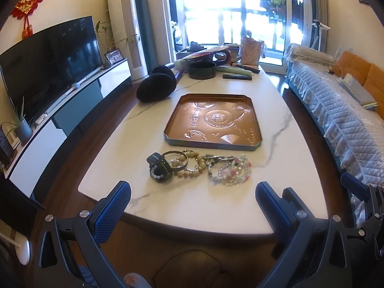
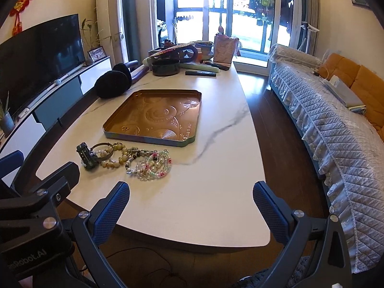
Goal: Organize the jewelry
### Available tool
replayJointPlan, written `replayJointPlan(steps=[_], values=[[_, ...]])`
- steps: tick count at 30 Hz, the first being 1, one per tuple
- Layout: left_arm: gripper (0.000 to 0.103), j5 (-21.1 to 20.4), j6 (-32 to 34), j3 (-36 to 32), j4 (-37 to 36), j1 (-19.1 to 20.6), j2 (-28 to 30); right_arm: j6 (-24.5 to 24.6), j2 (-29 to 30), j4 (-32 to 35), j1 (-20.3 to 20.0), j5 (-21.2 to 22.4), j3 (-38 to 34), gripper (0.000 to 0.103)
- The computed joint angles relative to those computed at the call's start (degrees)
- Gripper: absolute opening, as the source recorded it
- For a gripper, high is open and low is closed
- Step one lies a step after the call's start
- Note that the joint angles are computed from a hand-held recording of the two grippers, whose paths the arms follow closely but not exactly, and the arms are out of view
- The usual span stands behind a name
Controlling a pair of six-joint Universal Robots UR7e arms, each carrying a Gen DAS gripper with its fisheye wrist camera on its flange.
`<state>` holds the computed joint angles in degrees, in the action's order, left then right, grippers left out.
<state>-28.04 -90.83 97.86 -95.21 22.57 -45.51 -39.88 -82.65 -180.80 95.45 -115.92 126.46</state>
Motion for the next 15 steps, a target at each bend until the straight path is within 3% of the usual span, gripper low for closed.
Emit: replayJointPlan(steps=[10,15], values=[[0.103,0.54,-2.08,0.01,2.89,0.81,0.24,1.24,1.59,1.4,-0.39,0.45,-0.58,0.102],[0.103,-0.05,-0.24,1.32,-0.44,1.04,-0.21,2.19,1.27,2.23,-0.54,1.04,-0.4,0.102]])
